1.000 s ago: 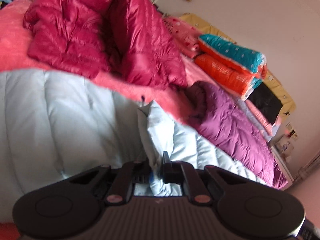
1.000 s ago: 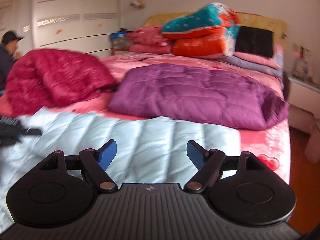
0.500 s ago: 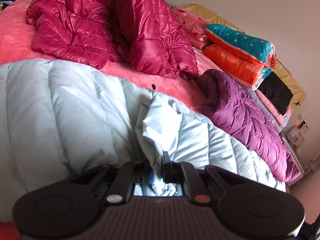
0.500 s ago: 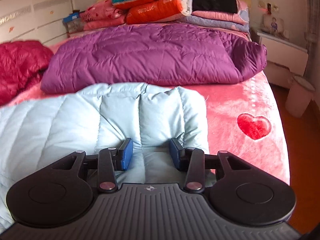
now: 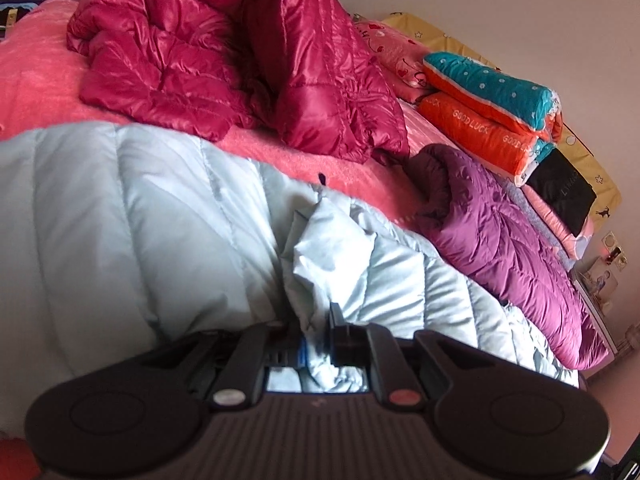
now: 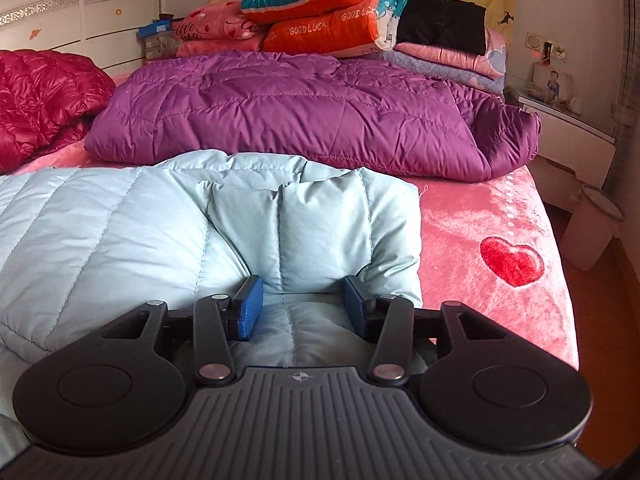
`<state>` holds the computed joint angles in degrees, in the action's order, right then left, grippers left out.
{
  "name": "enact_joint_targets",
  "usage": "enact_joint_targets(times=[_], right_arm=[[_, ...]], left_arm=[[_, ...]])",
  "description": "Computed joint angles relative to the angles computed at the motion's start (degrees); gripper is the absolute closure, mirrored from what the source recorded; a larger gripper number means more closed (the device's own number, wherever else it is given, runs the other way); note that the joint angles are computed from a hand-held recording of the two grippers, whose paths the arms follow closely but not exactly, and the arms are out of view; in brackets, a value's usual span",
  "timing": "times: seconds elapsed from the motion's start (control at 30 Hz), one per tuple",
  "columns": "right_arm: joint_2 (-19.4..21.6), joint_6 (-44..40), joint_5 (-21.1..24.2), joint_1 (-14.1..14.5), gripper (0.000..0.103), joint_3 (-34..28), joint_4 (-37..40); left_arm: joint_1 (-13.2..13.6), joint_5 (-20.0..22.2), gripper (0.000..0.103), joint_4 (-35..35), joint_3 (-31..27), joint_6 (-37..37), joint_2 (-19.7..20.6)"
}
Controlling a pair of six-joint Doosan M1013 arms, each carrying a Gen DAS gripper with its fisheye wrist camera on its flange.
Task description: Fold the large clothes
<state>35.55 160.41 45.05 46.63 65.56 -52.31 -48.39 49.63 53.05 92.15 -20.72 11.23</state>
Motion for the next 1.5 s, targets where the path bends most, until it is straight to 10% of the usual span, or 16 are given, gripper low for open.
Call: enact_joint_targets(times=[0.1,0.37,0.53,0.7,1.1,1.5], right_arm=[[-0.91,3.09,0.50,0.03,0.000,0.62,-0.69],[-4.23,14.83,-0.87,1.85,0.000,4.14,-7.91],[-3.45,9.11,-5.44,2.81,0.000,2.02,-4.92],[-0.14,-4.22,-3.68,3.60,0.000,-3.39,3.90],[3.29,-10.23,1.09,3.77,0.000,-7.06,8.21],[-4.10,6.65,-2.56,4.84,0.000,2.26,-2.99]], left_arm=[[-0.42,1.90,0.089,1.44,0.15,-0.75,-0.50],[-2.77,7.55,0.064,9.28,0.37,-1.56,-0.97],[-2.37,-1.90,0.055,14.72,2.05,-5.39,-1.39],[-0.85,-6.63,0.055,5.43,0.43,3.14,0.21],[-1.52,-1.13,0.055,0.39,-2.02,13.92,2.92],[-7.23,6.51,0.056,13.82,1.09,3.11,-1.01]])
